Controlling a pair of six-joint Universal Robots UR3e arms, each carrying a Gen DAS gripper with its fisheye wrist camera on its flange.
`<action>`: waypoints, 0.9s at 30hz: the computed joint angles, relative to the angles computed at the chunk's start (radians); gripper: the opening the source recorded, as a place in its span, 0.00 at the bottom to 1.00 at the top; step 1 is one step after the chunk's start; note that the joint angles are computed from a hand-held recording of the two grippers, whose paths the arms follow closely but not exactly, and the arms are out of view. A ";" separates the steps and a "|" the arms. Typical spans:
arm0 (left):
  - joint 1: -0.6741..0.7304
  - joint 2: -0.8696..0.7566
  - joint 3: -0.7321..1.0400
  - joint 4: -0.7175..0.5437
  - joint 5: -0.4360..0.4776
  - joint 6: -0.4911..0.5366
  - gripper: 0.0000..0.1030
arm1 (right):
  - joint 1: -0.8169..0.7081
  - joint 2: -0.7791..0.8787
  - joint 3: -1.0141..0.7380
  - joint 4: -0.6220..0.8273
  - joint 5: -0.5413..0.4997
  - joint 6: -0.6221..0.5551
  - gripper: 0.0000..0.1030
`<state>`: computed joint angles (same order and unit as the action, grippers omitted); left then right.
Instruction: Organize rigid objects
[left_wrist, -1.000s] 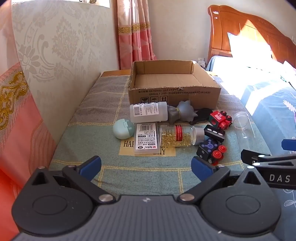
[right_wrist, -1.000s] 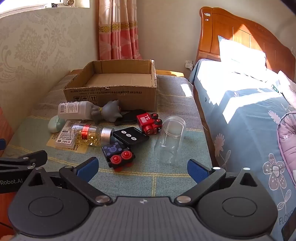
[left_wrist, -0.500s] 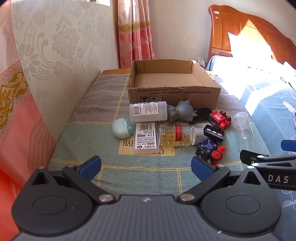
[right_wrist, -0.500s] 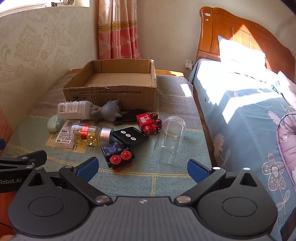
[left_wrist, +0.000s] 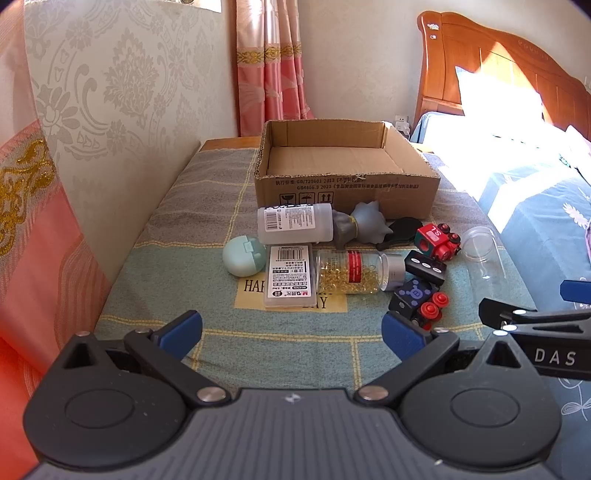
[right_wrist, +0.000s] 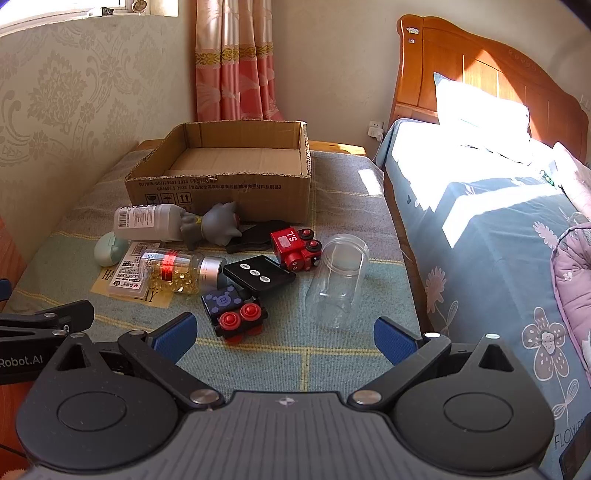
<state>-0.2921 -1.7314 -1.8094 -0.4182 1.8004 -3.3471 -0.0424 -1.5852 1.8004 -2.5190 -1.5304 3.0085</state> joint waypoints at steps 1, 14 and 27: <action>0.000 0.000 0.002 -0.002 0.001 0.000 1.00 | 0.000 0.000 0.000 0.001 0.000 0.001 1.00; 0.006 0.008 -0.001 0.000 -0.003 0.001 1.00 | 0.000 -0.007 0.004 -0.007 -0.001 0.002 1.00; 0.007 0.019 -0.002 0.001 -0.015 0.001 0.99 | 0.008 -0.007 0.004 -0.012 -0.018 0.004 1.00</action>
<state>-0.2853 -1.7122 -1.8118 -0.4168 1.7855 -3.3461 -0.0340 -1.5921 1.8041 -2.5309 -1.5479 3.0121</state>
